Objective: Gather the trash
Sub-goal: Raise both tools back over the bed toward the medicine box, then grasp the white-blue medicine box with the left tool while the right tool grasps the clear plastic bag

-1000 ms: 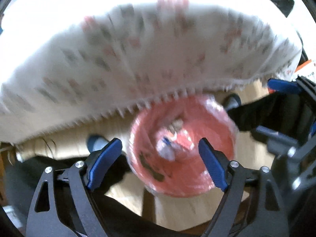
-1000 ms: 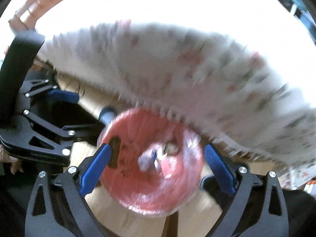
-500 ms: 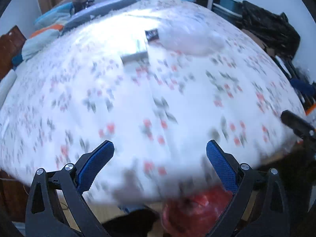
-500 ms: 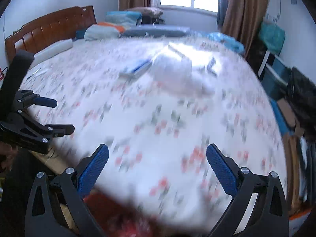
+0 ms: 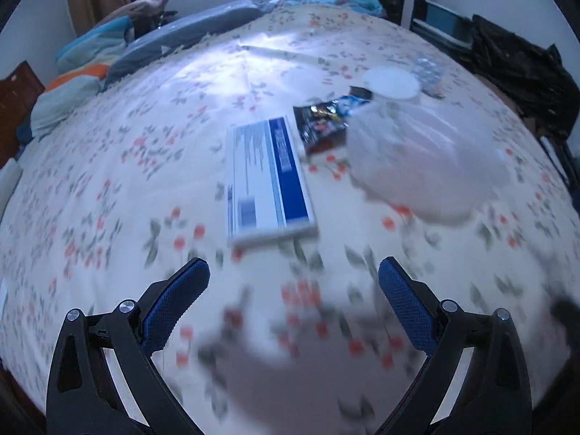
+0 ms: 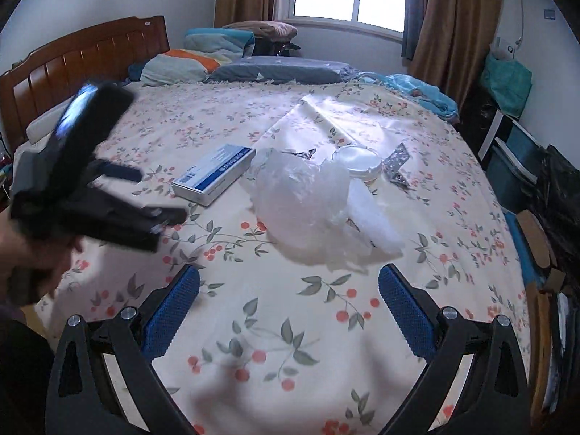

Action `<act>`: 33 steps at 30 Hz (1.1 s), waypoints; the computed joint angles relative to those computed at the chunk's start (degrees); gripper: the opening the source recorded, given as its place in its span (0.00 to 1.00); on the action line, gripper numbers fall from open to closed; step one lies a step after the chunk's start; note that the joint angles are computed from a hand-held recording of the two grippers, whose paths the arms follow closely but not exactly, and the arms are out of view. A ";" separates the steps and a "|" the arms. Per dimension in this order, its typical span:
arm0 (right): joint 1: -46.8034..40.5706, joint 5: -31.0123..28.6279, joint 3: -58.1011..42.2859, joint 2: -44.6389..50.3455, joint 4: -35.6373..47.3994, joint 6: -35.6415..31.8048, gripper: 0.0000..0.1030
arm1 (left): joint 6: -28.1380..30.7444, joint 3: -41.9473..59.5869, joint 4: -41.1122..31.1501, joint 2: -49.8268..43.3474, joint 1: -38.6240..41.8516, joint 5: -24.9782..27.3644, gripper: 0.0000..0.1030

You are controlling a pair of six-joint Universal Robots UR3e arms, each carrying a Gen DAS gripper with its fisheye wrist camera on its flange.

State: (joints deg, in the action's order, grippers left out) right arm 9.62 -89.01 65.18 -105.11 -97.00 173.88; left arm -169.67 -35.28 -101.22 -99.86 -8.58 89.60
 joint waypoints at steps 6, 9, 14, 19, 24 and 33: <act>-1.26 1.79 3.42 2.39 -3.87 -1.38 0.95 | -1.29 10.05 0.51 -11.59 -0.09 1.00 0.94; -1.83 2.55 4.44 3.58 -5.60 -1.90 0.95 | -0.96 14.19 0.03 -15.55 -0.04 1.62 0.94; -1.49 2.81 4.24 8.12 -8.94 -2.51 0.95 | 0.17 15.29 0.33 -17.24 2.24 1.23 0.94; -0.42 0.95 1.02 14.78 -12.70 -3.35 0.95 | 2.06 12.12 1.37 -15.62 5.41 -1.01 0.94; -1.49 5.11 -5.79 20.37 -10.14 -5.64 0.95 | 3.58 11.78 2.30 -15.80 5.89 -2.03 0.95; -2.69 13.62 -0.49 14.72 -9.04 -9.02 0.94 | 3.22 23.57 -1.28 -23.29 6.27 -2.00 0.95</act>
State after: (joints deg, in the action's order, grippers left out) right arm 6.93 -75.39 64.69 -90.40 -106.04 164.86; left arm -166.45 -11.71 -102.50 -123.15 -2.32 87.59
